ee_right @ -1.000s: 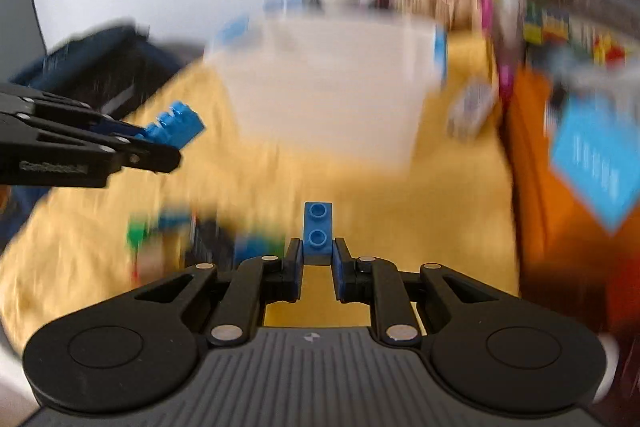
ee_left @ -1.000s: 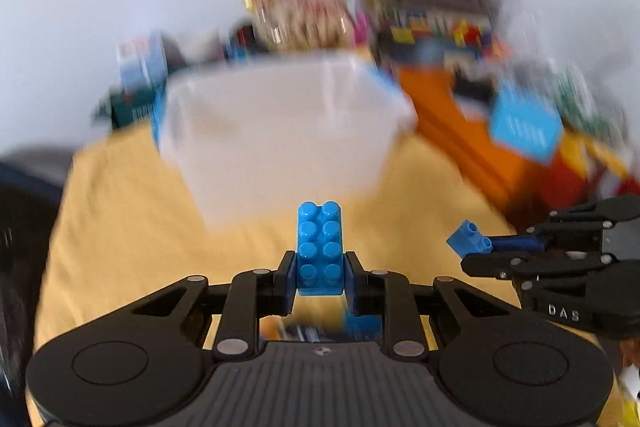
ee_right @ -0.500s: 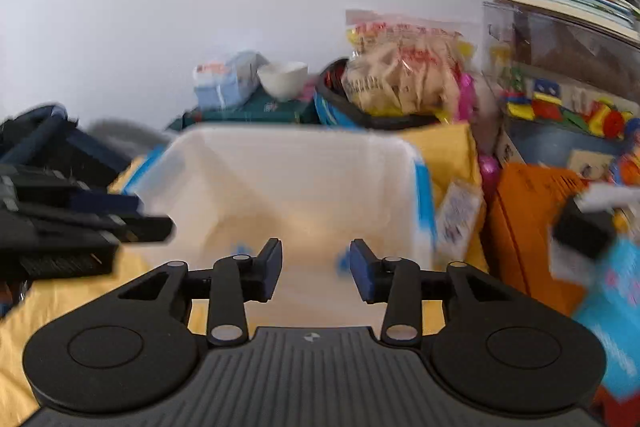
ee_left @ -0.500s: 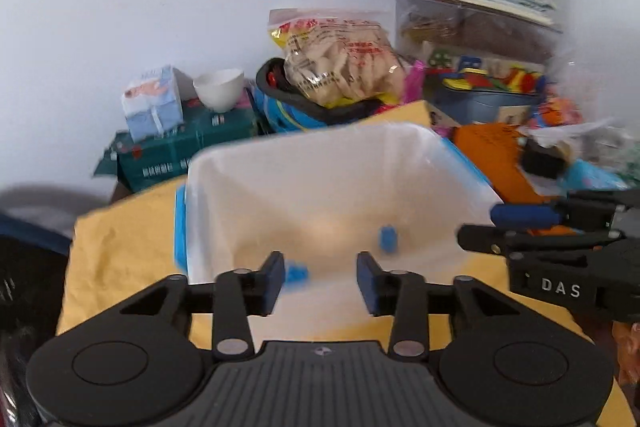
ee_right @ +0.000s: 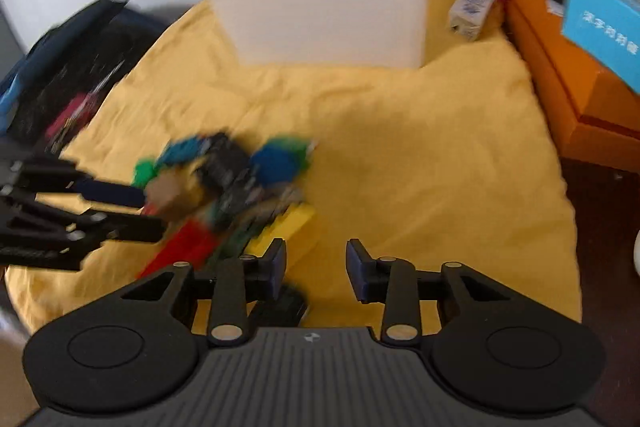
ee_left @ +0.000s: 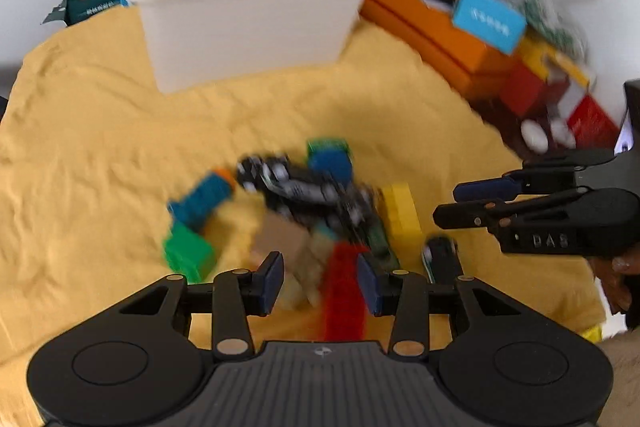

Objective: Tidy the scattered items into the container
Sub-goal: 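Grasp the long red brick with the left tool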

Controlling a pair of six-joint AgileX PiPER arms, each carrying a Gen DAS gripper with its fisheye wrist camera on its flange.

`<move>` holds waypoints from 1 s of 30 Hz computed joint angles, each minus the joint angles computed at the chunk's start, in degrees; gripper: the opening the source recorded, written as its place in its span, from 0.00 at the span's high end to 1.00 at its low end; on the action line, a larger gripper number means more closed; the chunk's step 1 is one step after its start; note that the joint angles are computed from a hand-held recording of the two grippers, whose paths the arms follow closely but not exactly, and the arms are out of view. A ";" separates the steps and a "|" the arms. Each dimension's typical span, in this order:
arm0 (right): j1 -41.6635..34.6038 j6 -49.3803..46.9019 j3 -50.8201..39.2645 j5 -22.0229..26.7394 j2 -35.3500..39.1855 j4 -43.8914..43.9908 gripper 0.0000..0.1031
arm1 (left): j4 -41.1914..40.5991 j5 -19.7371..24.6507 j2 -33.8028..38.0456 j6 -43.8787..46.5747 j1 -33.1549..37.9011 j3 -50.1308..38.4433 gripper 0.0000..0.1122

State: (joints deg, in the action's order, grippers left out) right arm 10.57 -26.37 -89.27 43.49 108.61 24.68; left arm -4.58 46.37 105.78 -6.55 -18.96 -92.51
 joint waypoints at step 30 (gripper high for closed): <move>-6.02 -15.13 14.76 -3.51 -8.19 8.17 0.64 | 21.06 -1.23 -3.34 -23.15 -14.39 7.72 0.71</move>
State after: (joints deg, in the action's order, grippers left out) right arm 4.55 -41.50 -74.50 39.98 100.42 32.86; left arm 16.48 45.15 102.45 -29.70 -33.35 -84.79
